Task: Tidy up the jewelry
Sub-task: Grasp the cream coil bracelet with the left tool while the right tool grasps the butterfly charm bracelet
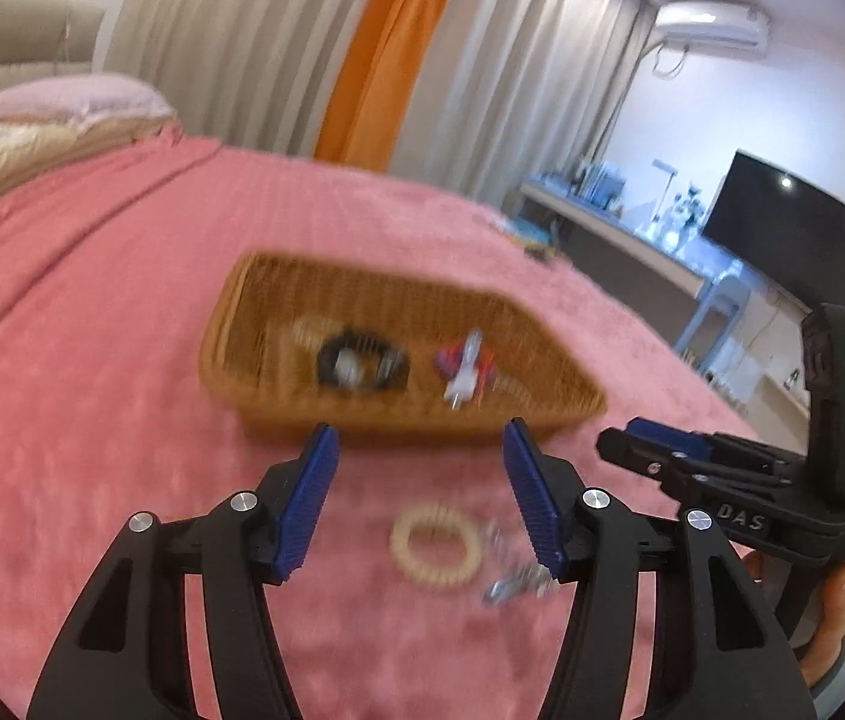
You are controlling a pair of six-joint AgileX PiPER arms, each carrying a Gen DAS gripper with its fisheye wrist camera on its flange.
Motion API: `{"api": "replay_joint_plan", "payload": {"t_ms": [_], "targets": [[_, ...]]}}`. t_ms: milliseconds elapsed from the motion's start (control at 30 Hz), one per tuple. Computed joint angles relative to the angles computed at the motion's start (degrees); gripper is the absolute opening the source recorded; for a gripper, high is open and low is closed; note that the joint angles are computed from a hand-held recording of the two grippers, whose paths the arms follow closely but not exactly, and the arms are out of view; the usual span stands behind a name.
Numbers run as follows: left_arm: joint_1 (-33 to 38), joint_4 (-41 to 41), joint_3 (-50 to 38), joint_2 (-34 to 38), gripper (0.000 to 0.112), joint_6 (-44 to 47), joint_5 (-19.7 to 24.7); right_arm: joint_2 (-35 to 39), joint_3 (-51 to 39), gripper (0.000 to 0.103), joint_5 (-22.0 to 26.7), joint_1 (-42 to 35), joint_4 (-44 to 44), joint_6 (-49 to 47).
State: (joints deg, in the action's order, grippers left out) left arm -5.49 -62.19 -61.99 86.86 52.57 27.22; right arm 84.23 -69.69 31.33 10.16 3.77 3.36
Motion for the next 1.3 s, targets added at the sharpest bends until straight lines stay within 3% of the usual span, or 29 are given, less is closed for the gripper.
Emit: {"api": "replay_joint_plan", "payload": {"t_ms": [167, 267, 367, 533, 700, 733, 800, 833, 867, 1033, 1133, 1300], "targets": [[-2.31, 13.94, -2.14, 4.26, 0.051, -12.3, 2.16, 0.5, 5.27, 0.04, -0.63, -1.51, 0.97, 0.74], [-4.74, 21.76, -4.3, 7.04, 0.042, -19.28, 1.94, 2.45, 5.88, 0.04, -0.18, -4.17, 7.69, -5.13], [-5.63, 25.44, -6.47, 9.16, 0.041, -22.97, 2.9, 3.1, 5.71, 0.04, -0.24, -4.9, 12.18, -9.68], [-6.07, 29.59, -9.13, 11.69, 0.039, -28.27, 3.92, 5.24, 4.0, 0.039, -0.84, -0.88, 2.81, -1.89], [-7.85, 33.69, -8.11, 11.42, 0.039, -31.24, 1.19, 6.97, 2.44, 0.039, -0.31, 3.03, -7.95, 7.04], [-8.42, 35.32, -7.83, 11.26, 0.036, -32.72, 0.51, 7.24, 2.3, 0.036, -0.12, 3.87, -10.48, 9.14], [-9.04, 37.42, -7.62, 11.09, 0.022, -34.63, -0.15, 7.72, 2.16, 0.011, 0.28, 5.52, -14.51, 11.95], [-9.34, 38.8, -7.42, 10.88, 0.011, -36.04, -0.55, 7.6, 2.51, 0.008, -0.12, 5.54, -14.19, 11.4], [-9.39, 39.58, -7.25, 10.66, 0.011, -36.88, -0.72, 7.17, 3.11, 0.008, -0.83, 5.43, -13.87, 11.13], [-8.2, 35.22, -5.87, 9.52, 0.009, -32.99, -0.96, 5.31, 4.84, 0.008, -2.7, 1.89, -6.19, 5.98], [-7.33, 31.25, -4.65, 8.8, 0.009, -29.44, -1.51, 1.97, 7.29, 0.008, -5.36, -1.28, 5.17, -4.23], [-6.09, 25.35, -1.91, 6.69, 0.009, -23.94, -3.11, -2.83, 9.21, 0.008, -6.24, -2.15, 9.58, -9.49]]}}
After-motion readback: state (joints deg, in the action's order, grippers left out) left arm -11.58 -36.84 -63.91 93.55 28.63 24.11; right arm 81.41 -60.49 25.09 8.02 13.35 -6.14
